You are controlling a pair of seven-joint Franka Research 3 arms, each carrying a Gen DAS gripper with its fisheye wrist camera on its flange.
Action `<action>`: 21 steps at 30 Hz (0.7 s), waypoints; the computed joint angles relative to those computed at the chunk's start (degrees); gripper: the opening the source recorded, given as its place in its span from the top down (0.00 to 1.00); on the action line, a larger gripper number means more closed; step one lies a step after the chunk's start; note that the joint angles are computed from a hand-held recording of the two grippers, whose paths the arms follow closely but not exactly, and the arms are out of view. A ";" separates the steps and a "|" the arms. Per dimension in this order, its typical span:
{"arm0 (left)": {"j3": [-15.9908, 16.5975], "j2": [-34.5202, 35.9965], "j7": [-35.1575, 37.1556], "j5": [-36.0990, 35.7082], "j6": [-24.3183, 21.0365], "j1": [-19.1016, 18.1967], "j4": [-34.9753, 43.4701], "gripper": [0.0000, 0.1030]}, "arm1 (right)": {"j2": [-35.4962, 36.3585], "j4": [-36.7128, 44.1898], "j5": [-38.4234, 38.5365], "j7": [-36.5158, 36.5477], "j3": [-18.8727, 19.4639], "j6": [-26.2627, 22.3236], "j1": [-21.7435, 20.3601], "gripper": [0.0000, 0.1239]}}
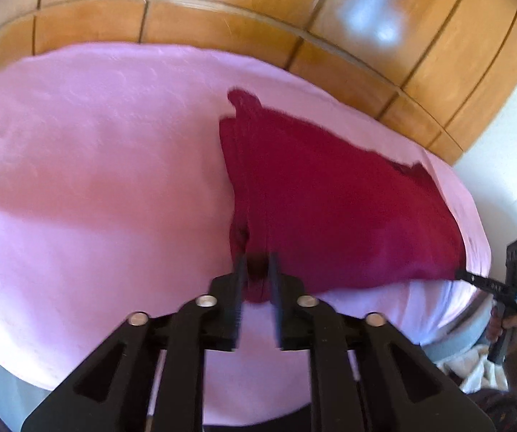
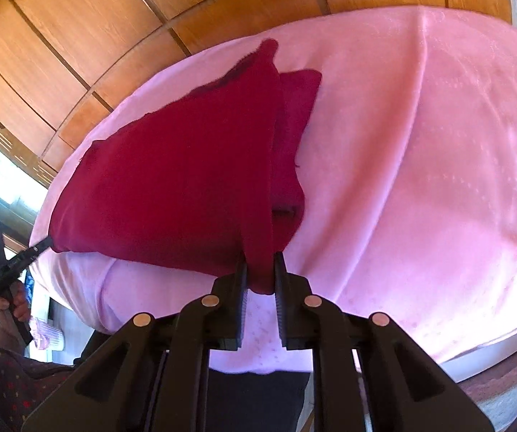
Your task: Fold small clothes
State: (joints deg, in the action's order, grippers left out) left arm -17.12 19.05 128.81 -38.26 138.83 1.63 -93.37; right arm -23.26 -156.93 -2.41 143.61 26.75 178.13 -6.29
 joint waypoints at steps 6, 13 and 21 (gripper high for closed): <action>2.24 1.96 -10.10 13.60 11.25 -5.08 2.68 0.55 | -3.48 2.16 -5.35 6.47 6.74 -3.39 -9.47 0.68; 0.80 4.93 -15.36 22.16 14.54 -5.19 6.28 0.55 | -1.62 7.31 -13.16 11.41 10.65 -4.74 -16.78 0.51; 0.12 8.15 -18.82 27.95 13.91 -5.45 11.09 0.55 | 6.17 14.85 -24.58 18.41 14.28 -6.71 -25.08 0.46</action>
State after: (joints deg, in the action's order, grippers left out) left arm -17.00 27.20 109.99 -10.31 152.74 -3.83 -82.28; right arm -17.09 -142.09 -26.98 162.02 41.03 171.41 -31.37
